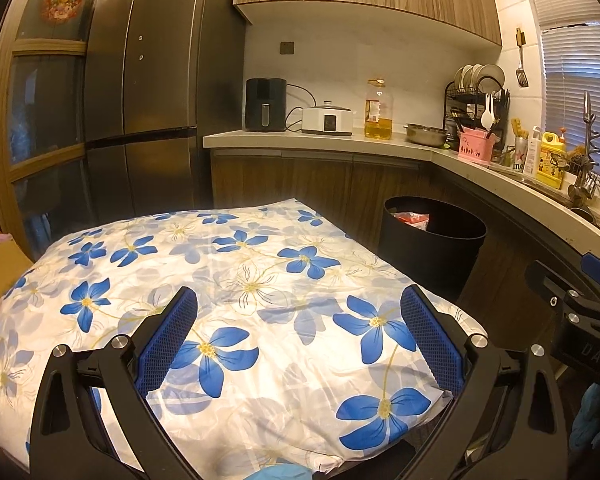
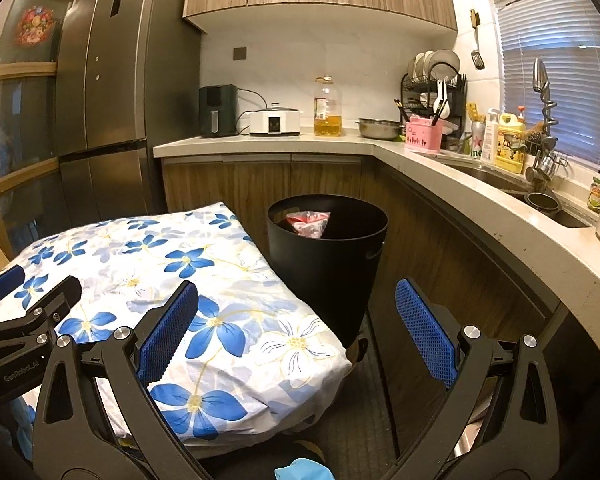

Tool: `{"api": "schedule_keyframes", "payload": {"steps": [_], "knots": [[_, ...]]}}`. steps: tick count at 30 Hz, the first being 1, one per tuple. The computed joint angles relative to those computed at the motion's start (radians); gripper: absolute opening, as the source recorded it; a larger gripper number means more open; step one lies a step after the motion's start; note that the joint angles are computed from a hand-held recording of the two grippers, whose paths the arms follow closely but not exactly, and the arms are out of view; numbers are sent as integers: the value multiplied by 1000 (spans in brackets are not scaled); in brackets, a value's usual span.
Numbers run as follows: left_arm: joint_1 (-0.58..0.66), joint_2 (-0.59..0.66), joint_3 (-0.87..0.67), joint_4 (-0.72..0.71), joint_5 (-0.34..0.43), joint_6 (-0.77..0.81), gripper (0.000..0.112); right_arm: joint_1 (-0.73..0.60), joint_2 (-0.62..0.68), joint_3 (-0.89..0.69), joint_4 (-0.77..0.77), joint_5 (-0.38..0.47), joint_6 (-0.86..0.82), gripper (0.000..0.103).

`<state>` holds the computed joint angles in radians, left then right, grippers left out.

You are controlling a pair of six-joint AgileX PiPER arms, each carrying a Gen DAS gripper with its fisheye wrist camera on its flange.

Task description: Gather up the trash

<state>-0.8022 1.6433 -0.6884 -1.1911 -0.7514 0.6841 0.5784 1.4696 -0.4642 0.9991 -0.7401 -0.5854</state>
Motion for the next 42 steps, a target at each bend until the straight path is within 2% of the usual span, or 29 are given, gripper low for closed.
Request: {"api": "schedule_keyframes", "payload": {"steps": [42], "knots": [[32, -10, 24, 32, 14, -28, 97, 42, 9, -7, 47, -15, -27, 98]]}}
